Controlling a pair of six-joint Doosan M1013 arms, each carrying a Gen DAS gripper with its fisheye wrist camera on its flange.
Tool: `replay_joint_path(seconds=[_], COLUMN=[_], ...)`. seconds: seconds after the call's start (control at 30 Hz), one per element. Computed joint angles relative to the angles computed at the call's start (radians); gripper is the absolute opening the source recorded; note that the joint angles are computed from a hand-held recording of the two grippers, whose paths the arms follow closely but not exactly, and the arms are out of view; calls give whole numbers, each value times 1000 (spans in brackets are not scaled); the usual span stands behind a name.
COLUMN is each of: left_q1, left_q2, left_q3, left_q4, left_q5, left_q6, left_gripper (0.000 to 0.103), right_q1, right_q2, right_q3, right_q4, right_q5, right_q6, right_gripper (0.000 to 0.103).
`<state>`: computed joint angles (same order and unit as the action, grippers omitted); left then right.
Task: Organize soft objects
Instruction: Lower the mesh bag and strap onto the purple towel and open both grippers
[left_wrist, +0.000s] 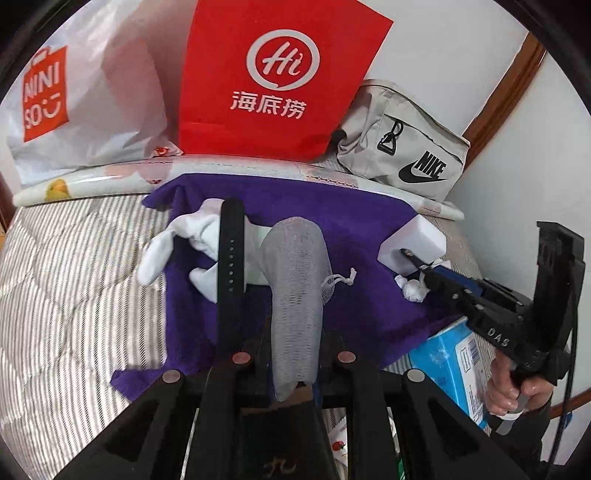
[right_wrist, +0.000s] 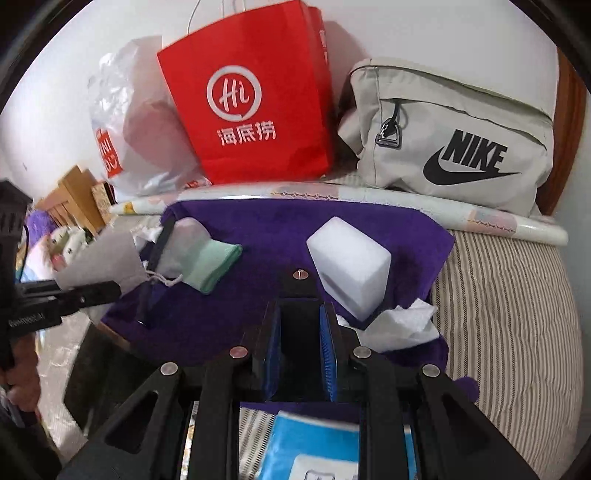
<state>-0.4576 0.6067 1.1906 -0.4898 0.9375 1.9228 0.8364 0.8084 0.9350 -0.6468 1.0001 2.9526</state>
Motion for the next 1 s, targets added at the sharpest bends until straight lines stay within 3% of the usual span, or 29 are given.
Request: replay_joint_path(seconds=[0.13, 0.43, 0.67, 0.83, 0.97, 1.0], left_q1=[-9, -23, -29, -37, -38, -37], left_q2=[21, 91, 119, 134, 129, 128], left_q3=[-28, -113, -147, -167, -161, -161], left_q4=[18, 21, 34, 77, 71, 62], left_q5=[22, 129, 160, 171, 157, 159], left_q6=[2, -26, -42, -75, -58, -51], left_gripper=[14, 14, 15, 39, 44, 52], right_q1=[-15, -32, -42, -46, -46, -46], right_q2=[-2, 25, 36, 42, 48, 50], right_q3=[13, -25, -45, -55, -64, -69], right_q4=[46, 124, 168, 185, 184, 186], right_q5=[-32, -5, 26, 44, 57, 63], right_q6=[-9, -80, -116, -120, -123, -128], right_gripper=[22, 22, 22, 22, 22, 23])
